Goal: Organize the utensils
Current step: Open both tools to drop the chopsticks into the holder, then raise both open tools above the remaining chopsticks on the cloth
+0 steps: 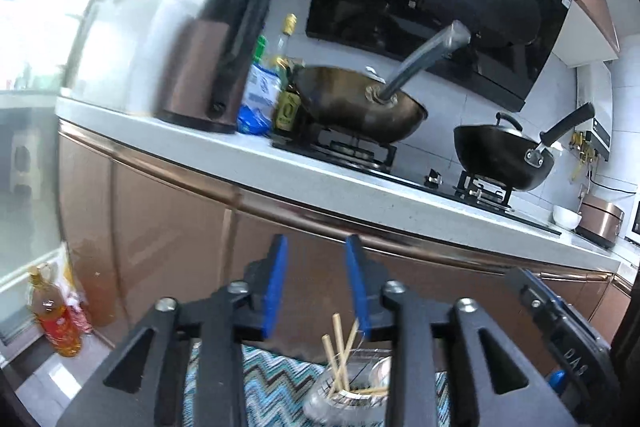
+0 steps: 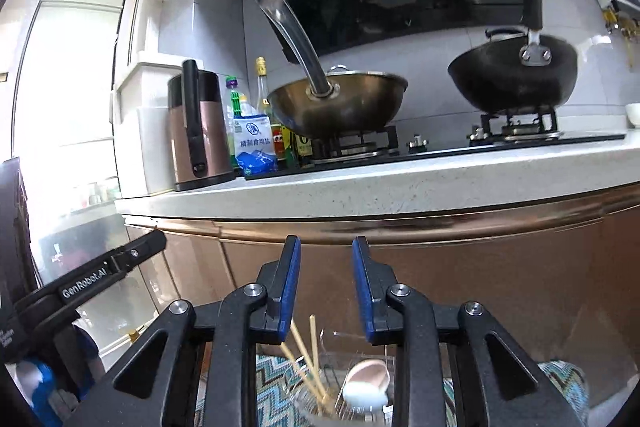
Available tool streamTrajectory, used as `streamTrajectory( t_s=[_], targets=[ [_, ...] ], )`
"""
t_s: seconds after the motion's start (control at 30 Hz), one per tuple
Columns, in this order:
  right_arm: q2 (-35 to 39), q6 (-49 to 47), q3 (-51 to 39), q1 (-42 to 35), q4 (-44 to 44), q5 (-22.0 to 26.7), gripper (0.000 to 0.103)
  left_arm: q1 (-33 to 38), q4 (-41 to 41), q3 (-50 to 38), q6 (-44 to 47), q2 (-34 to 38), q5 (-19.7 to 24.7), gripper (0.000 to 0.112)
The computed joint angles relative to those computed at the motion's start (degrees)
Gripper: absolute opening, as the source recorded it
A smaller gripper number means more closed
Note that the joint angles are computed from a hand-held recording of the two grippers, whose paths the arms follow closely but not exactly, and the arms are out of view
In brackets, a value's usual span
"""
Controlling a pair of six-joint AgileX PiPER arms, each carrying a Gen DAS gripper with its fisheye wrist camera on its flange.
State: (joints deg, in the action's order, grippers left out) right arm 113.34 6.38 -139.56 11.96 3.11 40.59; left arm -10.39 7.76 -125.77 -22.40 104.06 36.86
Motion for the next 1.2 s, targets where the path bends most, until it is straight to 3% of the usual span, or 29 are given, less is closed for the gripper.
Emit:
streamTrajectory(
  t_s=[0.13,0.23,0.5,0.7,0.8,1.0,1.2],
  targets=[
    [-9.9,3.8,13.3,2.9,-5.7,-2.1,0.027,0.3,3.1,13.3,-0.7,-11.1,-1.6,0.038],
    [-15.9,7.3,20.7,5.6,-10.0,-1.8,0.028,0.0,5.0,20.1,-1.6,-17.2,-1.9,0.048],
    [-30.3,22.7,39.6,15.4,-27.7,-0.7,0.039,1.2,3.2,32.2,1.4,-29.9,-0.2,0.050],
    [-36.2,37.3,46.4,26.2,-45.4,8.4,0.047,1.3,3.7,38.0,-0.4,-37.1,0.6,0.056],
    [-38.2,41.7,48.3,30.8,-51.8,13.9,0.048,-1.1,7.8,40.0,-3.7,-39.6,1.8,0.057],
    [-41.3,45.4,50.2,36.1,-58.7,21.1,0.049,-7.6,17.7,42.4,-11.1,-42.3,5.4,0.057],
    [-43.0,46.7,51.0,39.2,-61.9,24.4,0.049,-13.4,26.2,44.2,-17.4,-43.3,8.3,0.057]
  ],
)
